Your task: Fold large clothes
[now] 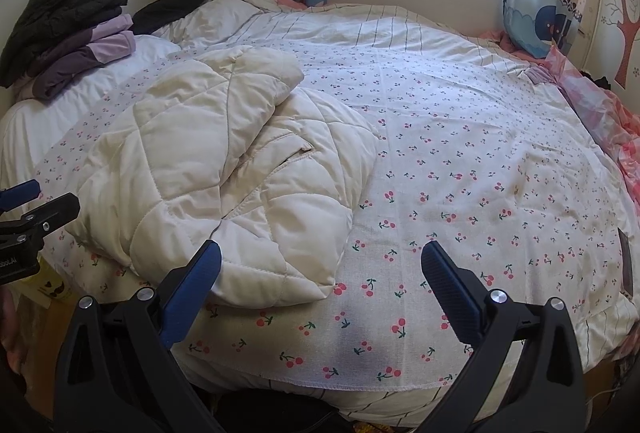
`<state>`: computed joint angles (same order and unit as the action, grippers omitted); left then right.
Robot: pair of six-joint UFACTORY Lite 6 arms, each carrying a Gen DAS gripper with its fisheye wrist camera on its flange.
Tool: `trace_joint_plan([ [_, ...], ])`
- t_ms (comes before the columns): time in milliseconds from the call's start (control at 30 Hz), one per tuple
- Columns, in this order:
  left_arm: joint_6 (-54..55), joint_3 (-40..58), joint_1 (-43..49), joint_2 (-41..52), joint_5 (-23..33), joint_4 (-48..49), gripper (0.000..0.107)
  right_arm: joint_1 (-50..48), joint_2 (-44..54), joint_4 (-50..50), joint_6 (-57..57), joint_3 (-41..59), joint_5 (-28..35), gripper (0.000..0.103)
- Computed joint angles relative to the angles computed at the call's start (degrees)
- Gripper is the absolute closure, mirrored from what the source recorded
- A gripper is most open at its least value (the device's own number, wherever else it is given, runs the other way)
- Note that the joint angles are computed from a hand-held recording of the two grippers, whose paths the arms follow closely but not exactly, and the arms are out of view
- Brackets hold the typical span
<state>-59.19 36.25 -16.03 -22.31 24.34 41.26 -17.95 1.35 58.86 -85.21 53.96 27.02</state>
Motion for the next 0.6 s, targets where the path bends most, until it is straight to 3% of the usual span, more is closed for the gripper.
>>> trace_joint_plan([
  [333, 0.0, 0.2, -0.3, 0.4, 0.0, -0.1, 0.01, 0.1, 0.2, 3.8, -4.5, -0.1, -0.6, 0.006],
  [600, -0.9, 0.2, -0.3, 0.9, -0.5, 0.9, 0.01, 0.8, 5.5, 3.4, -3.6, 6.1, 0.9, 0.006],
])
